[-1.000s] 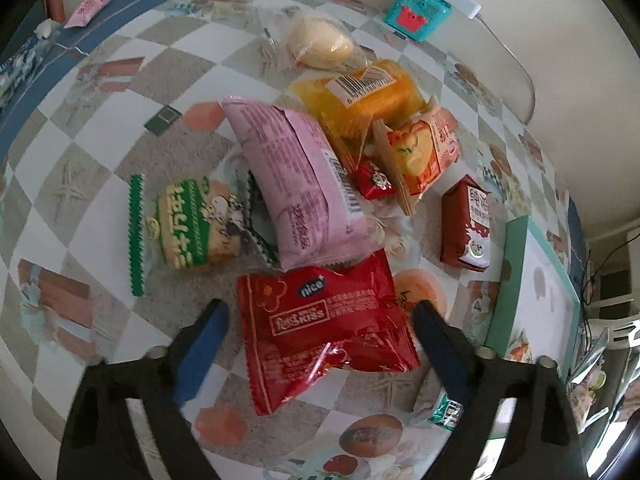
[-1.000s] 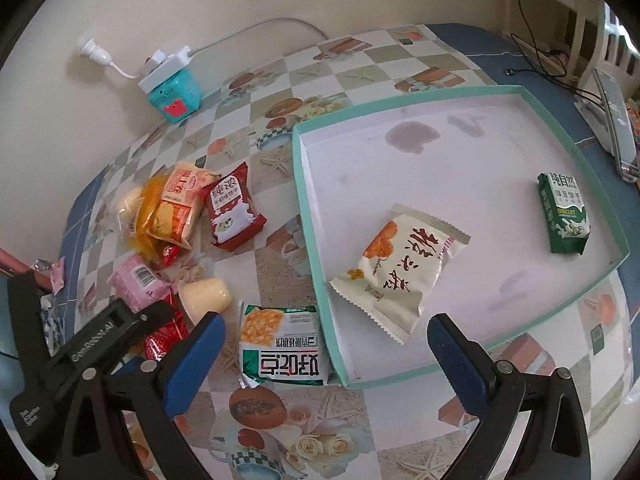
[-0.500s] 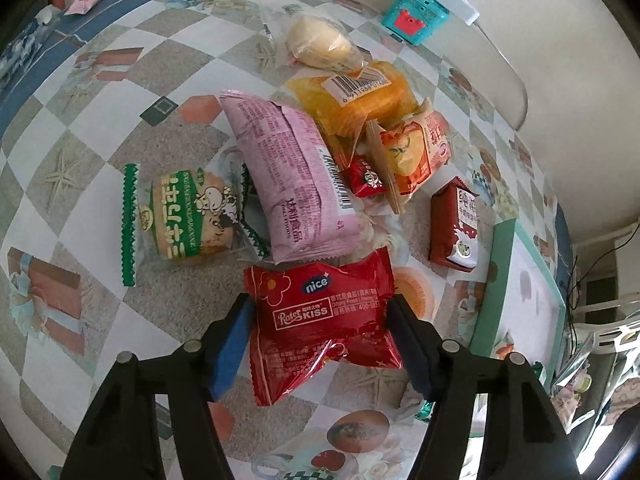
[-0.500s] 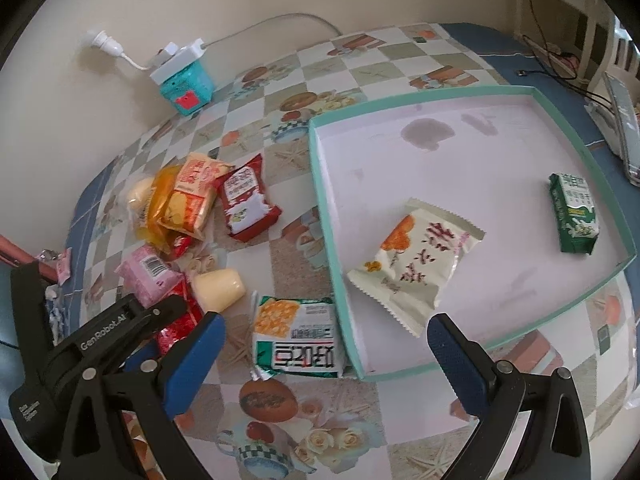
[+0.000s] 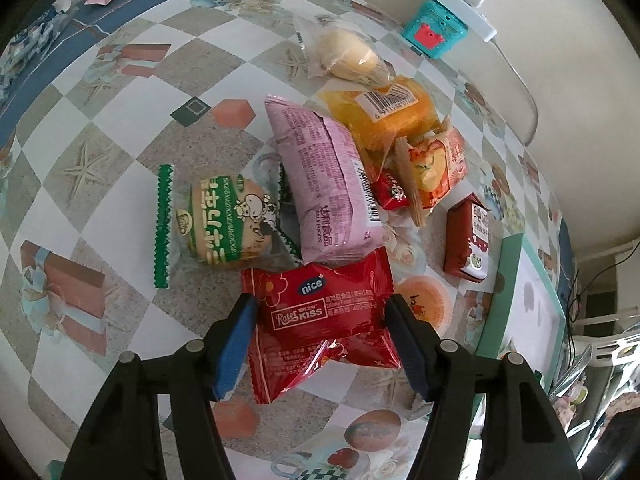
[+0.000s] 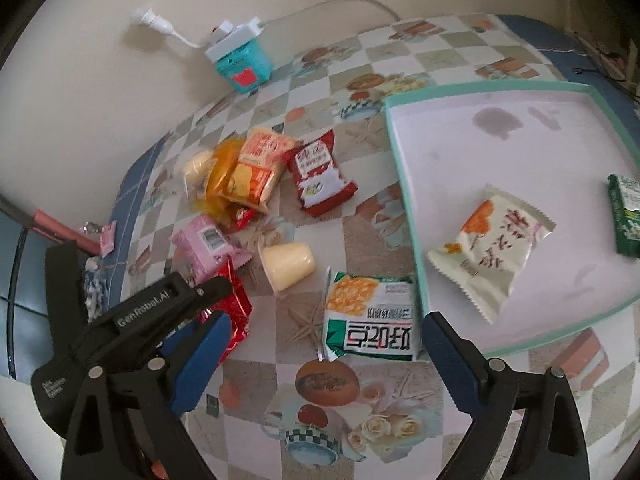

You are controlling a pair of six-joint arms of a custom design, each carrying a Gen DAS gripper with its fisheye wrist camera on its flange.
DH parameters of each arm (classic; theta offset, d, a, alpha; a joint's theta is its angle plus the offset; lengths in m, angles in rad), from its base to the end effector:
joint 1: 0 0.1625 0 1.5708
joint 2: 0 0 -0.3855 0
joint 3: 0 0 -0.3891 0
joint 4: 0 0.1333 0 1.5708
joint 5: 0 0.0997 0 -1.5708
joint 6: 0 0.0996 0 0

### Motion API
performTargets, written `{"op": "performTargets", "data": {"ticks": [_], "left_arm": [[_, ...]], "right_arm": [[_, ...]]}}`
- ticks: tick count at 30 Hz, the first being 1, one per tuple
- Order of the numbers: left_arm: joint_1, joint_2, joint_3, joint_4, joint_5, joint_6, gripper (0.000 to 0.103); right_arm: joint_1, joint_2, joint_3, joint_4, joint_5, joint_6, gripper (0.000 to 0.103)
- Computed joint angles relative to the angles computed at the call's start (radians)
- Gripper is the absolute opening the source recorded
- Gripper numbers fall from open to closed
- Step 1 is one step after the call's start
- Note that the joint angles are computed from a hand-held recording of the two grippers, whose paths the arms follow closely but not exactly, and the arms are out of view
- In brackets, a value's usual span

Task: Organize snacks
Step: 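Grasp the white-green cracker pack with right tool while left tool grasps red nice bag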

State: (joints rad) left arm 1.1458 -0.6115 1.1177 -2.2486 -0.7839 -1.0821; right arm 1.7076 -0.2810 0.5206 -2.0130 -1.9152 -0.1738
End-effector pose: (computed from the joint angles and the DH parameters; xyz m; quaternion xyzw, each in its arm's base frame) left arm -0.1302 -0.7821 0.1429 -0.3280 0.8604 -0.3191 0.2244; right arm 0.2167 -0.8432 0.1053 0.1345 -0.9710 0.0965 0.1723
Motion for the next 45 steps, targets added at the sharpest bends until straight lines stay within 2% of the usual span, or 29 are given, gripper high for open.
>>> {"op": "performTargets", "data": {"ticks": [9,16,21,26,31,35,39,45], "left_arm": [[0.001,-0.036,0.056,-0.032,0.0,-0.025,0.068],[-0.001,-0.041,0.064,-0.028,0.003,-0.032,0.068],[-0.001,-0.029,0.041,-0.008,0.008,-0.035,0.068],[0.001,-0.015,0.02,0.011,0.012,-0.035,0.069],[0.0,-0.003,-0.003,0.041,0.019,-0.035,0.07],[0.003,0.001,-0.007,0.045,0.019,-0.035,0.072],[0.002,0.004,-0.012,0.049,0.023,-0.032,0.072],[0.0,-0.001,0.0,0.012,0.017,-0.005,0.066]], "right_arm": [[-0.006,0.075,-0.118,0.109,-0.048,-0.001,0.086],[0.0,0.101,-0.148,0.131,-0.085,-0.026,0.086],[0.001,0.106,-0.16,0.163,-0.055,-0.044,0.083],[0.013,0.11,-0.142,0.118,-0.124,-0.062,0.082],[0.021,0.121,-0.137,0.085,-0.159,-0.082,0.082],[0.032,0.131,-0.125,0.038,-0.218,-0.129,0.07],[0.035,0.136,-0.114,0.006,-0.254,-0.167,0.063],[0.033,0.126,-0.095,-0.019,-0.246,-0.172,0.056]]}}
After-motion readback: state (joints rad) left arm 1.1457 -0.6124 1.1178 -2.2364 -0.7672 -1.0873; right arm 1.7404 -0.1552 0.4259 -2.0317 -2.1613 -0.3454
